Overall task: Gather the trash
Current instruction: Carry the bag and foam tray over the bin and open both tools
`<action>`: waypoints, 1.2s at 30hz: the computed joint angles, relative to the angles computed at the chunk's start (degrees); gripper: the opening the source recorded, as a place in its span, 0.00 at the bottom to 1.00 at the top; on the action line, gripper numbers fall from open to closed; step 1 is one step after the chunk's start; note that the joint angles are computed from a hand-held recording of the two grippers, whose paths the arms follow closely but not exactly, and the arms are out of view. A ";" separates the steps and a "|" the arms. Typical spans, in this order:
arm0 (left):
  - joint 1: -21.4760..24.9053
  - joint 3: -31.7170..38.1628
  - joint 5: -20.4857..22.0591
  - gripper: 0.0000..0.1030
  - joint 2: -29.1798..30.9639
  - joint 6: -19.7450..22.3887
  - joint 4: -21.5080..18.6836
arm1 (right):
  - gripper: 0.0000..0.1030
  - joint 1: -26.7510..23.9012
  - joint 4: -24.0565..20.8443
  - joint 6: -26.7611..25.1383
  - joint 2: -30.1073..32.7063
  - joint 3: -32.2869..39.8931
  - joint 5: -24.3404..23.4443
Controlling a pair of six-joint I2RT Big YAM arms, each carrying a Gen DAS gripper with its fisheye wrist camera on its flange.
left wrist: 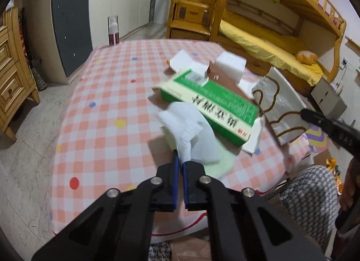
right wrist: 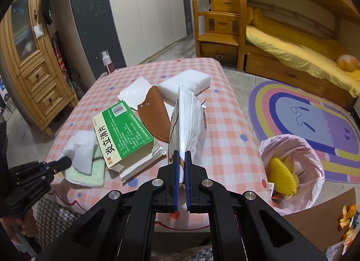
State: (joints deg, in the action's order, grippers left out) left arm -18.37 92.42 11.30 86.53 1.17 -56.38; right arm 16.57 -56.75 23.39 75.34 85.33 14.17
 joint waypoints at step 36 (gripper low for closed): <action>-25.79 34.33 6.93 0.01 24.18 9.43 -7.45 | 0.04 -26.06 0.36 3.42 -18.74 -16.55 -0.21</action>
State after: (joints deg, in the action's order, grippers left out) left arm -44.16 126.75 18.23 110.72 10.60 -63.83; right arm -9.49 -56.39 26.81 56.60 68.78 13.96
